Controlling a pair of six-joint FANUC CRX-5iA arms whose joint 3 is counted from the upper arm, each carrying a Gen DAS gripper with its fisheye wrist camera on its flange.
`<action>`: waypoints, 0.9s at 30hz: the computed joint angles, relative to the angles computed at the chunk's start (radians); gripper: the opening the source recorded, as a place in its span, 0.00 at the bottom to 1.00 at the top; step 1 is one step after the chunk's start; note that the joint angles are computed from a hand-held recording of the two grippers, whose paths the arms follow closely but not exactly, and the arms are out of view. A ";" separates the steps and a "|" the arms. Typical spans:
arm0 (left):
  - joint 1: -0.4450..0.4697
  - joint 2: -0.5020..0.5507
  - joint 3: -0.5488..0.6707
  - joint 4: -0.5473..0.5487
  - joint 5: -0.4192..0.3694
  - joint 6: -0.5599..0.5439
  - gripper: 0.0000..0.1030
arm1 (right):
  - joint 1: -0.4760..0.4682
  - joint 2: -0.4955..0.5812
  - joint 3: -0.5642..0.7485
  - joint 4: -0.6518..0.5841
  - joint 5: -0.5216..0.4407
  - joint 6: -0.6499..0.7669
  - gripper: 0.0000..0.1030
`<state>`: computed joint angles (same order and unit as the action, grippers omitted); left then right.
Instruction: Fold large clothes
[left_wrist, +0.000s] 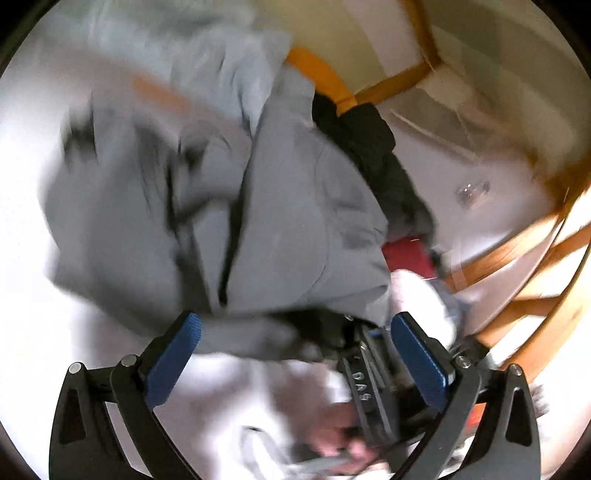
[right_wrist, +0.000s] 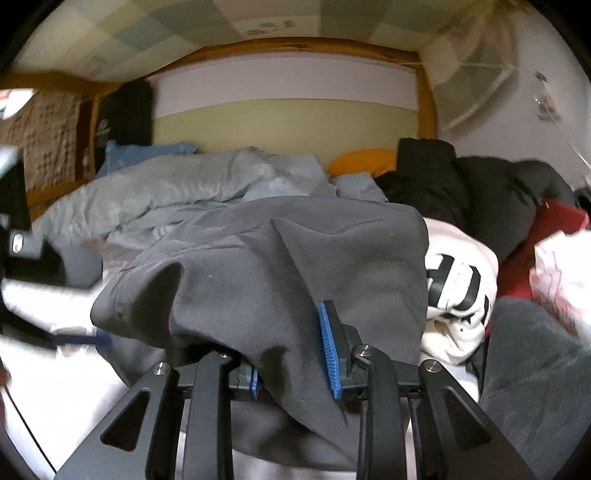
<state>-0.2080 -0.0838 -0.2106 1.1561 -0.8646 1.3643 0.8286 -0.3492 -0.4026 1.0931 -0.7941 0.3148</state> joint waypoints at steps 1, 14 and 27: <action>-0.019 0.008 -0.026 0.059 0.025 -0.004 0.99 | 0.002 -0.002 -0.001 -0.001 -0.002 -0.013 0.28; -0.134 0.054 -0.043 0.343 0.309 -0.312 0.60 | 0.008 -0.008 -0.011 -0.054 0.016 0.104 0.30; 0.036 -0.069 0.099 -0.258 0.314 -0.018 0.10 | 0.102 -0.012 -0.070 0.087 -0.203 -0.032 0.88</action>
